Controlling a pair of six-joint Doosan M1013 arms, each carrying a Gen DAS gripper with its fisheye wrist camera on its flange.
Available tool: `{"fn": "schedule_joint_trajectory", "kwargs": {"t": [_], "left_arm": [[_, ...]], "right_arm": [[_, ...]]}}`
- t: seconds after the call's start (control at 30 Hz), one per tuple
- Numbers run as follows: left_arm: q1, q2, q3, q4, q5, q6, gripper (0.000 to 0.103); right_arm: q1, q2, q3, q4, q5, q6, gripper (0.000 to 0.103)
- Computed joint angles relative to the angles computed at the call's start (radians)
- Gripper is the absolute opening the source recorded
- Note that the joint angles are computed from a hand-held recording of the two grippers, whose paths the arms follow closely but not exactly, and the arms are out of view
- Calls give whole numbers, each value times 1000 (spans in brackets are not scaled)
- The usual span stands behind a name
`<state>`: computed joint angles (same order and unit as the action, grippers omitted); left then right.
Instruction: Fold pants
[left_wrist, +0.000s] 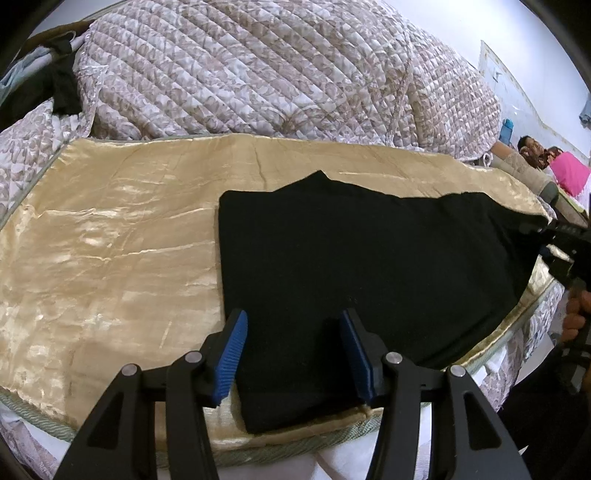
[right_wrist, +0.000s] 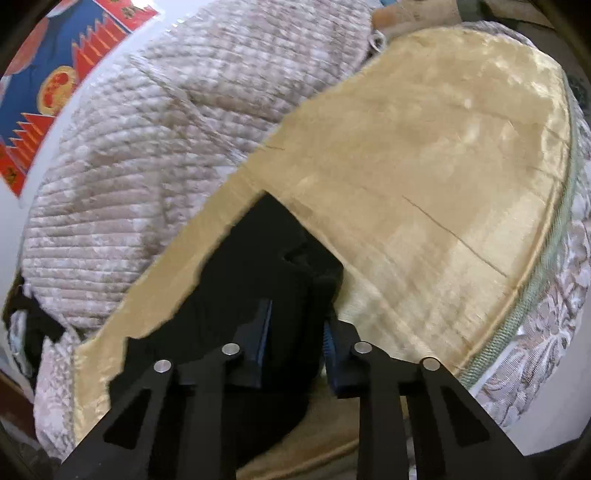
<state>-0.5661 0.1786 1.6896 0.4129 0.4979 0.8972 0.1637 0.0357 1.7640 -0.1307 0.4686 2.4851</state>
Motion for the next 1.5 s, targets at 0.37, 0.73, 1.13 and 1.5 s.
{"fn": "schedule_joint_trajectory", "kwargs": {"t": [0.37,0.73,1.13,1.5], "left_arm": [[36,-17,-1,112,27,-195,55],[83,-42,30,164,68,-361,55],[90,-51,39,160,52,-367,55],[89,-50,38,170,39,-383,55]], "right_arm": [[83,25,-122,346,-28,-552,21],[227,156,-228,624,189,-1060,20],[264,187,-224,491,231,-1052,22],[197,148,-199,882,291,-1412,50]]}}
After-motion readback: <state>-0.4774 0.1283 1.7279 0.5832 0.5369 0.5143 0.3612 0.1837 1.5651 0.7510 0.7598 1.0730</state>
